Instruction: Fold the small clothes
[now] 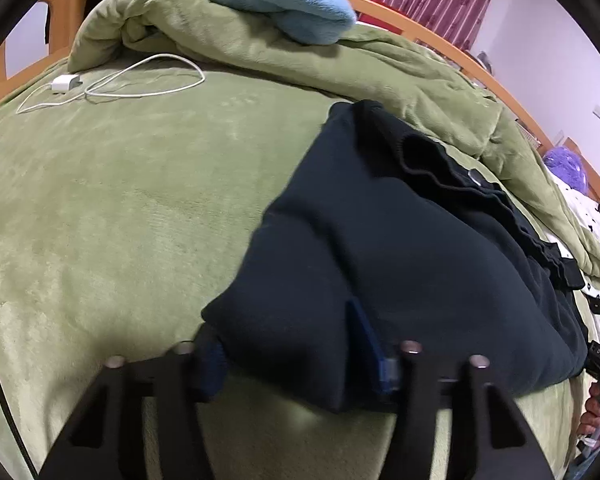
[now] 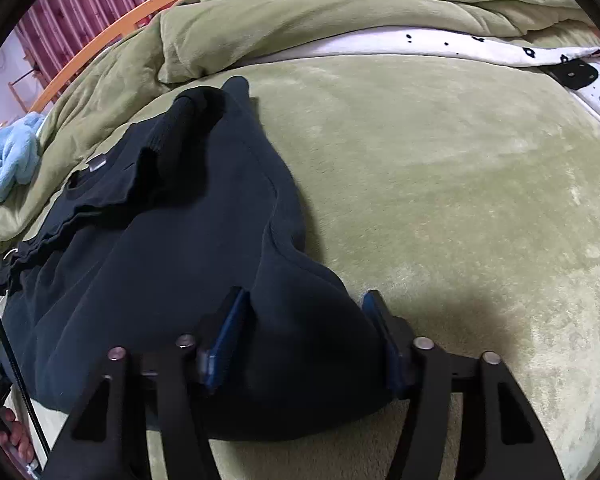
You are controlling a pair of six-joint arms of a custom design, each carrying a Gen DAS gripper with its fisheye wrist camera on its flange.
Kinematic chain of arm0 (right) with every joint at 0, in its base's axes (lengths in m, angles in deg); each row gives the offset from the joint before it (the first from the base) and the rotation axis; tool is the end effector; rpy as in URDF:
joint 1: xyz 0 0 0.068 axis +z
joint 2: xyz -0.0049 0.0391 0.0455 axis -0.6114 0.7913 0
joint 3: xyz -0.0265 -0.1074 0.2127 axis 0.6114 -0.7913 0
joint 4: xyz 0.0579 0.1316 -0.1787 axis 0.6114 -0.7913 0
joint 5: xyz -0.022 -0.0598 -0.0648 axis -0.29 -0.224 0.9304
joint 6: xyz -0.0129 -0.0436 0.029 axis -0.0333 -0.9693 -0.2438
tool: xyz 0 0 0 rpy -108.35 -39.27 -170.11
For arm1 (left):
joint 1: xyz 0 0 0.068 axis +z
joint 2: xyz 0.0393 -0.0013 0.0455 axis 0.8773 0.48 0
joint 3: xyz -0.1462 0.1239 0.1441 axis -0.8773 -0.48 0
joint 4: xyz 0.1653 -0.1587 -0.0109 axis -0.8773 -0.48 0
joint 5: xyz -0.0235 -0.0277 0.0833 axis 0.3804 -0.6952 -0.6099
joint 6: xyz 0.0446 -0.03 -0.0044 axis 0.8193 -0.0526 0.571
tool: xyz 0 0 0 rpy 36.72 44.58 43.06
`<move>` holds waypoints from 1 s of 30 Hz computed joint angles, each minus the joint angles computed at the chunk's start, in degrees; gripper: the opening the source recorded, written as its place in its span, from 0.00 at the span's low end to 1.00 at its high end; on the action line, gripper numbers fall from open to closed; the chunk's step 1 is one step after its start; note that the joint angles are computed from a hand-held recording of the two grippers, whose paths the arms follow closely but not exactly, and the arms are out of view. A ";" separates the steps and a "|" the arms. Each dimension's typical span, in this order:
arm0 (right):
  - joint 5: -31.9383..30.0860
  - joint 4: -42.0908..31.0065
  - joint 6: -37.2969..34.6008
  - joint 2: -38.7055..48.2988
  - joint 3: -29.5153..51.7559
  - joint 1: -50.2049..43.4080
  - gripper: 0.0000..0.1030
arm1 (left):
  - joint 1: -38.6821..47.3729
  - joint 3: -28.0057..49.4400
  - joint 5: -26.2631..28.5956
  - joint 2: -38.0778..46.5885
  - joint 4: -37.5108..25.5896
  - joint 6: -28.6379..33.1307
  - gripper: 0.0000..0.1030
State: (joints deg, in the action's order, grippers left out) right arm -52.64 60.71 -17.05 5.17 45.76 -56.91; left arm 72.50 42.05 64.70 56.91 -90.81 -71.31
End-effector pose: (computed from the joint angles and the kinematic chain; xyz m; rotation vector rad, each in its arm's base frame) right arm 0.2128 -0.0713 0.1876 0.7453 2.4559 0.0748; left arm 0.3121 0.0489 0.1895 -0.0481 2.4483 -0.3528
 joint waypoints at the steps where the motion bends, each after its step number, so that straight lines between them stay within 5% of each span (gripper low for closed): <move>1: -0.79 -0.03 -0.42 -0.37 -0.18 -0.25 0.34 | -0.43 -1.45 -0.54 -1.19 1.07 0.39 0.38; 3: -0.36 -0.40 -0.61 -1.15 -0.24 0.74 0.26 | -1.06 -3.93 -1.74 -3.40 2.95 1.54 0.27; 7: 1.45 -1.46 0.04 -4.98 -1.22 2.33 0.12 | -1.43 -6.26 -2.99 -6.63 4.71 1.83 0.21; 20: -3.30 -12.46 -4.83 -19.91 -2.76 -1.64 0.10 | 4.17 -15.22 1.27 -21.10 0.22 6.70 0.19; 30: -11.38 -31.46 -14.99 -38.22 -3.97 -13.67 0.10 | 16.51 -21.55 10.26 -37.52 -14.55 19.68 0.19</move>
